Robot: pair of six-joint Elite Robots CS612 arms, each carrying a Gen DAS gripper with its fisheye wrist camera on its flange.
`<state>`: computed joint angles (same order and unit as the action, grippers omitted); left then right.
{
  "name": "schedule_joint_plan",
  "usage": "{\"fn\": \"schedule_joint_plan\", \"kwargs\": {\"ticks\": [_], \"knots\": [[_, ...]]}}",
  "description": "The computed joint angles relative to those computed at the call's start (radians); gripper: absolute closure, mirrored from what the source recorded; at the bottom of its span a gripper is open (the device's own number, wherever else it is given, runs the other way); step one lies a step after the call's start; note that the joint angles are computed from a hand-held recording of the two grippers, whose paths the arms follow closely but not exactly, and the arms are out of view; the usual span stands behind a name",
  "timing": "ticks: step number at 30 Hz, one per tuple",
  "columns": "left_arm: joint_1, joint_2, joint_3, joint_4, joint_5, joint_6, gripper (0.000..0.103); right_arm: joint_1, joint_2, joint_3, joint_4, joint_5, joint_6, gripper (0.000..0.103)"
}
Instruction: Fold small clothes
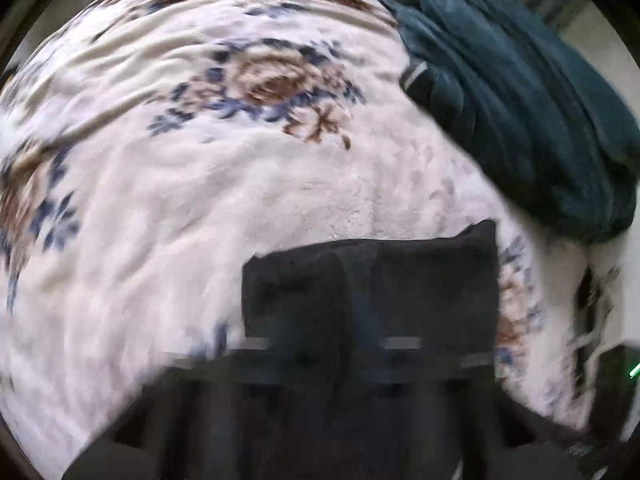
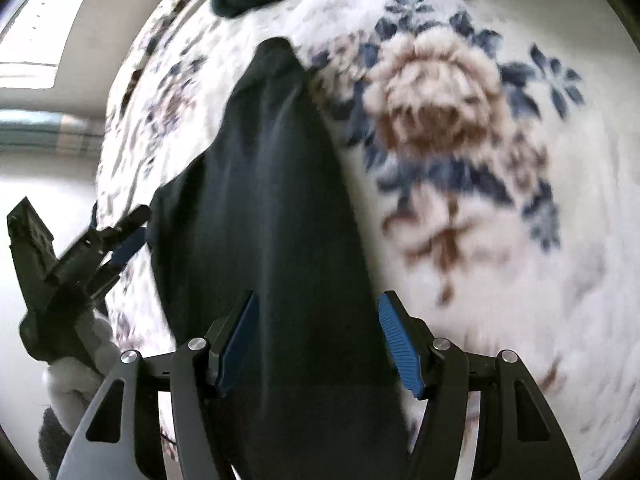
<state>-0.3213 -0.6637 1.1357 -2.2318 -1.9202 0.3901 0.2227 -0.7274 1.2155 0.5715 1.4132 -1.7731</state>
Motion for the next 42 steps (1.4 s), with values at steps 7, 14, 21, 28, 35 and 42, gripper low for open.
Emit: {"fn": "schedule_joint_plan", "kwargs": {"ticks": [7, 14, 21, 28, 35, 42], "knots": [[0.030, 0.067, -0.110, 0.094, 0.007, 0.088, 0.095, -0.008, 0.056, -0.061, 0.068, 0.015, 0.020, 0.038], [0.126, 0.079, -0.203, 0.323, -0.271, -0.020, 0.076, 0.009, 0.068, -0.099, 0.093, 0.025, 0.028, 0.038], [0.153, 0.075, -0.148, 0.520, -0.303, -0.011, 0.057, 0.023, 0.062, -0.079, 0.053, 0.008, 0.121, 0.038], [0.154, 0.030, -0.054, 0.513, -0.526, 0.076, 0.044, 0.033, 0.105, -0.139, 0.118, 0.002, 0.112, 0.038], [0.150, 0.067, -0.098, 0.700, -0.659, 0.190, 0.041, 0.030, 0.108, -0.134, 0.101, -0.023, 0.153, 0.038], [0.110, 0.019, -0.030, 0.644, -0.617, 0.325, 0.078, 0.029, 0.110, -0.140, 0.103, -0.031, 0.146, 0.038]]}}
